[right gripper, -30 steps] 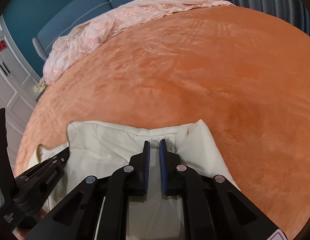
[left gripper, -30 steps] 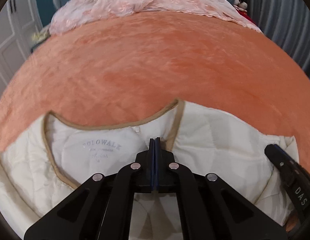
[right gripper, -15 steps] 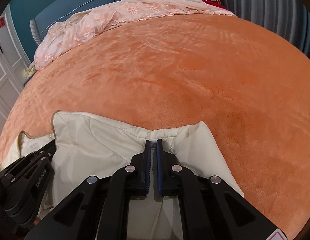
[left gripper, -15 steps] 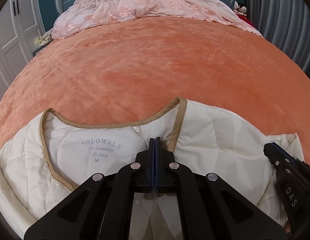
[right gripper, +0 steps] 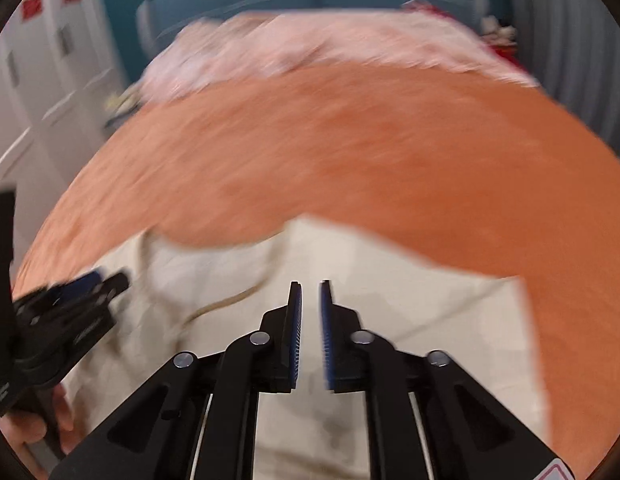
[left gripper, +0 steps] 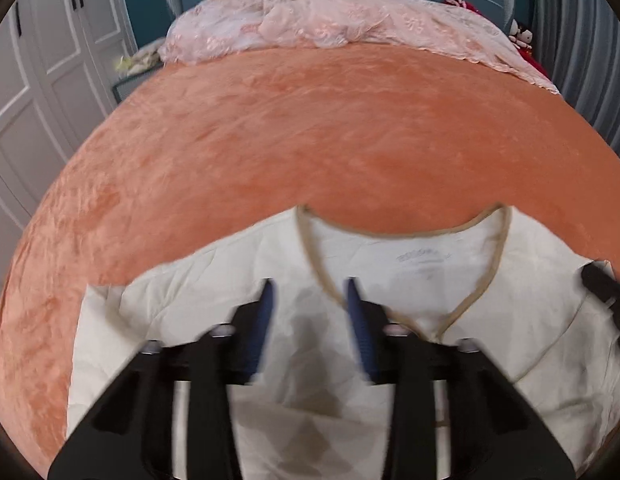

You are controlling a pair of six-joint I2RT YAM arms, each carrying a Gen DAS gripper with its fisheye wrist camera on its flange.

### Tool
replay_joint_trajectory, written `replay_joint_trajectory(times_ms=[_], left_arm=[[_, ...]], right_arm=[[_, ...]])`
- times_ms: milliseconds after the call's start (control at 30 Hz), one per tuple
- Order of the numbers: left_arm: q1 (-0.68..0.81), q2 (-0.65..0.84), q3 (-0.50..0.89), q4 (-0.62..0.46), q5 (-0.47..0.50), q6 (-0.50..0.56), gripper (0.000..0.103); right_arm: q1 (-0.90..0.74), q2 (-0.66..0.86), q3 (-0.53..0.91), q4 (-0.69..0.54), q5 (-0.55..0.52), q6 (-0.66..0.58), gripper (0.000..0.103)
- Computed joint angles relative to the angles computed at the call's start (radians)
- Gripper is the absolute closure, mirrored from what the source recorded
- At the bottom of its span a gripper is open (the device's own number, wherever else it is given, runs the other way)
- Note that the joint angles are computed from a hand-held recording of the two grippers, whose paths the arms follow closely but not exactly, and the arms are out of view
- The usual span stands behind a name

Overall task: Fold large clothes
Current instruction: 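Grasp the collar on both sides of the zipper with both tools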

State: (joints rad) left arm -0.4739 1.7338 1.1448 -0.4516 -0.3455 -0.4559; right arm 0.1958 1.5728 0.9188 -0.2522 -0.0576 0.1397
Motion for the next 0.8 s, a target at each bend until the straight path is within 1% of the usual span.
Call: replay_joint_trajectory(times_ms=[33, 67, 100, 200, 233, 300, 367, 433, 500, 533, 567, 667, 800], left_arm=[[0.011, 0.003, -0.005, 0.003, 0.034, 0.003, 0.094], [0.017, 0.010, -0.013, 0.010, 0.065, 0.010, 0.099], [0.012, 0.022, -0.016, 0.019, 0.069, 0.021, 0.100], [-0.010, 0.054, -0.052, 0.093, 0.053, 0.070, 0.101], [-0.010, 0.067, -0.074, 0.134, 0.055, 0.082, 0.101], [-0.005, 0.070, -0.111, 0.198, 0.060, 0.089, 0.102], [0.013, 0.074, -0.118, 0.225, 0.079, 0.091, 0.102], [0.032, 0.086, -0.104, 0.226, 0.088, 0.102, 0.103], [0.040, 0.098, -0.090, 0.224, 0.091, 0.107, 0.103], [0.041, 0.103, -0.086, 0.225, 0.087, 0.107, 0.103], [0.039, 0.108, -0.082, 0.227, 0.080, 0.105, 0.103], [0.030, 0.121, -0.083, 0.245, 0.050, 0.098, 0.103], [0.007, 0.138, -0.083, 0.264, -0.007, 0.100, 0.103]], right_arm=[[0.030, 0.030, 0.007, 0.006, 0.000, 0.009, 0.103], [0.057, 0.060, 0.011, 0.023, 0.009, 0.013, 0.103], [0.076, 0.081, 0.013, 0.036, 0.018, 0.017, 0.103], [0.090, 0.160, 0.024, 0.078, 0.000, 0.012, 0.103], [0.089, 0.183, 0.025, 0.091, -0.008, 0.016, 0.103], [0.056, 0.206, 0.015, 0.129, -0.073, 0.019, 0.103], [0.021, 0.226, 0.027, 0.133, -0.133, 0.021, 0.103], [0.017, 0.240, 0.049, 0.126, -0.115, 0.030, 0.103], [0.012, 0.247, 0.052, 0.138, -0.063, 0.061, 0.103], [0.001, 0.255, 0.053, 0.148, -0.079, 0.080, 0.103], [0.000, 0.260, 0.053, 0.154, -0.082, 0.086, 0.103], [0.035, 0.261, 0.043, 0.170, -0.014, 0.073, 0.103], [0.051, 0.275, 0.050, 0.179, 0.033, 0.053, 0.103]])
